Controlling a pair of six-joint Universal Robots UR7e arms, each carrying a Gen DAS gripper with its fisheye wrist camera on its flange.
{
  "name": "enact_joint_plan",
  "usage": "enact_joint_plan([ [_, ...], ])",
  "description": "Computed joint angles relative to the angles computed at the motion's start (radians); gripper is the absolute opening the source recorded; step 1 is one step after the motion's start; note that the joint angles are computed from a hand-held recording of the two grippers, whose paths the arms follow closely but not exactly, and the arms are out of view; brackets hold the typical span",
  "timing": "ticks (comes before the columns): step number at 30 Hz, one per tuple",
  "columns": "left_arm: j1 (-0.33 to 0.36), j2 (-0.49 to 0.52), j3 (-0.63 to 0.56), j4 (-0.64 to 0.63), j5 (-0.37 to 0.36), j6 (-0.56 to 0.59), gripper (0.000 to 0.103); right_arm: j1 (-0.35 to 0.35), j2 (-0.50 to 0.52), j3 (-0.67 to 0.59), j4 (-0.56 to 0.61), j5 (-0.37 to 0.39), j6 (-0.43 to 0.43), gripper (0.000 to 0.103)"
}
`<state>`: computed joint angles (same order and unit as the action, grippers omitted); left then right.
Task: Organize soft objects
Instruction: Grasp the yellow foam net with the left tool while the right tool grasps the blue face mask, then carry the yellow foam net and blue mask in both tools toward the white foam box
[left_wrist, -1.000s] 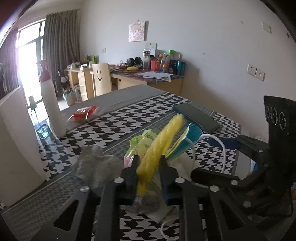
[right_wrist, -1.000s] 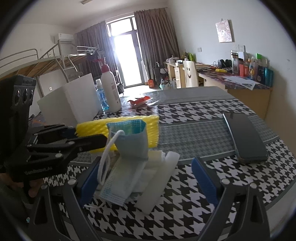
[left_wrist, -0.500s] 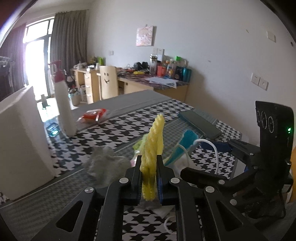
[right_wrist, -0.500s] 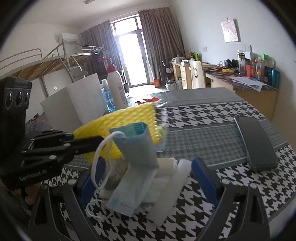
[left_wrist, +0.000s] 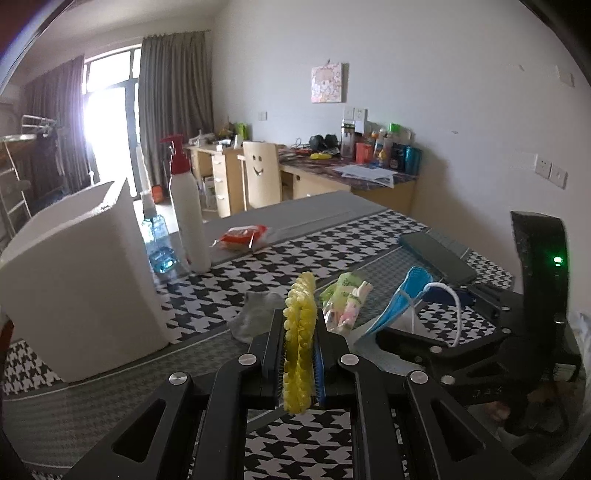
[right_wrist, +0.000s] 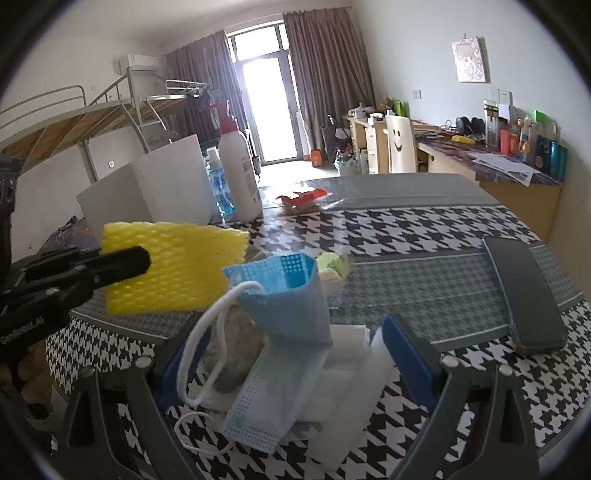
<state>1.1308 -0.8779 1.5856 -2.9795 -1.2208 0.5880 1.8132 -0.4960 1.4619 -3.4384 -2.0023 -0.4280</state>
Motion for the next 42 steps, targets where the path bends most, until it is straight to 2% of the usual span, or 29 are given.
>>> enact_joint_plan([
  [5,0.005,-0.008,0.000,-0.002,-0.002,-0.013,0.014,0.002,0.011,-0.028,0.028,-0.008,0.010,0.093],
  [10,0.013,-0.021,0.006,0.002,-0.013,-0.017,0.011,0.007,0.018,-0.050,0.086,-0.036,0.009,0.066],
  [15,0.015,-0.029,0.010,0.002,-0.014,-0.022,0.011,0.008,0.020,-0.052,0.106,-0.048,0.024,0.044],
  [19,0.019,-0.037,0.016,-0.001,-0.017,-0.023,0.011,0.011,0.016,-0.045,0.100,-0.050,0.039,0.031],
  [22,0.020,-0.047,0.025,-0.014,-0.024,-0.020,0.011,0.018,0.014,-0.038,0.083,-0.052,0.030,0.027],
  [35,0.016,-0.099,0.068,-0.079,-0.033,-0.006,0.011,0.070,0.005,-0.023,-0.011,-0.055,-0.027,0.025],
  [42,0.010,-0.111,0.079,-0.116,-0.023,0.012,0.011,0.088,0.017,-0.046,-0.010,-0.047,-0.051,0.023],
])
